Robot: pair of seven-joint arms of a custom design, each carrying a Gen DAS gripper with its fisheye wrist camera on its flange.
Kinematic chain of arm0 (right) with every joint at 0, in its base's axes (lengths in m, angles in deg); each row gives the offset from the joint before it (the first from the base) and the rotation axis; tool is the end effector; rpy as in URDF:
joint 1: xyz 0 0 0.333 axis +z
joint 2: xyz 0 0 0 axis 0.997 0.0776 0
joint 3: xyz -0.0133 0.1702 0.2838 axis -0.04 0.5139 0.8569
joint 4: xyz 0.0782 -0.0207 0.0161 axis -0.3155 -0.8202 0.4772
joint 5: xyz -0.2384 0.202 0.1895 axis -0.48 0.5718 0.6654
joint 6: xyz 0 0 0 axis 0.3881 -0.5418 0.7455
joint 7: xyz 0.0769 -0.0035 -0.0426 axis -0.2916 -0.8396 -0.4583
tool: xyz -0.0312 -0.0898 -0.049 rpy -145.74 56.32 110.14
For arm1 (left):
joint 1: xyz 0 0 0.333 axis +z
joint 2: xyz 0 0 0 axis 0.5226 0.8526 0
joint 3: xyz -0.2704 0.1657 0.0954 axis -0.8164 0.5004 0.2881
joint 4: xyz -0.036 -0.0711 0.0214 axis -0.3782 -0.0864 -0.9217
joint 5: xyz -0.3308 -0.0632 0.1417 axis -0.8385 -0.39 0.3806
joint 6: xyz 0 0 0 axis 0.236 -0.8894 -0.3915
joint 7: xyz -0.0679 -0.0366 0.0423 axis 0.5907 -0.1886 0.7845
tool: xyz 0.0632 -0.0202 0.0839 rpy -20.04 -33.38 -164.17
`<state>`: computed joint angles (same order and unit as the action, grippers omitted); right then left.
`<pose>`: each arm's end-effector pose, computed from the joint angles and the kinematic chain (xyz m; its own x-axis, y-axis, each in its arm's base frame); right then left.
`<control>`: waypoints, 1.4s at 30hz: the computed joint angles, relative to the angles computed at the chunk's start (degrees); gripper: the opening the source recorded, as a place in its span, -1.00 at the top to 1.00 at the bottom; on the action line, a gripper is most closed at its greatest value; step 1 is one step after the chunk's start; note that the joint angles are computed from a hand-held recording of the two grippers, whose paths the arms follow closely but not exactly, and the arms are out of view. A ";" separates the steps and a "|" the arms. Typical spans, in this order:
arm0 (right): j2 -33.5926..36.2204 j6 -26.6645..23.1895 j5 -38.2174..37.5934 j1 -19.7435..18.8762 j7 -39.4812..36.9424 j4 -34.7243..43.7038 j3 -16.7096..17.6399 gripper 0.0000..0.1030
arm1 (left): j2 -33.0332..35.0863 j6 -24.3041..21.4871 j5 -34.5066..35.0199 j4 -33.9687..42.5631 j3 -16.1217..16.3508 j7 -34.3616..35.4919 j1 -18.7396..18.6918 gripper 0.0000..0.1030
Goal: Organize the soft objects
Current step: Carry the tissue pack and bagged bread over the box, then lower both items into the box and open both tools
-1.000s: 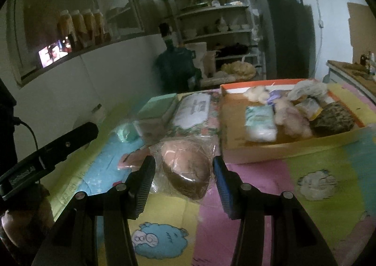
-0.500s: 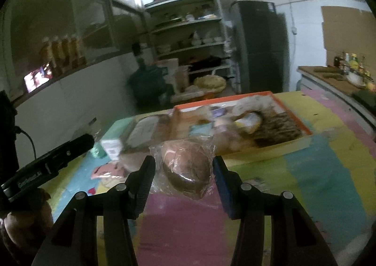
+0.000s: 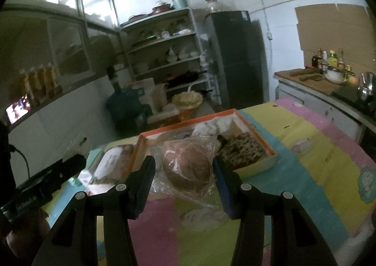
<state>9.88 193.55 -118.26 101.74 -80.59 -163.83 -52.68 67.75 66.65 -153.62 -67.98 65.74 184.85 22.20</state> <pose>0.3704 0.2470 0.5355 -0.3403 -0.9074 -0.2467 -0.3735 0.3712 -0.8501 0.5117 -0.1445 0.5331 -0.6843 -0.6913 0.2320 -0.4600 0.1624 -0.8729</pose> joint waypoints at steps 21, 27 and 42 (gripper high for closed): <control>0.46 10.77 -3.15 -8.85 -2.44 -3.72 -7.12 -0.01 | 13.20 11.80 13.00 10.77 -7.77 -11.51 -6.40 -0.47; 3.78 15.40 -4.34 -11.28 -3.22 -2.77 -8.94 -0.01 | 16.36 15.25 20.99 12.62 -9.49 -17.81 -6.74 -0.47; 10.14 23.08 -5.15 -13.61 -4.62 -1.10 -12.10 -0.01 | 23.17 18.73 44.86 16.07 -10.42 -37.61 -7.57 -0.47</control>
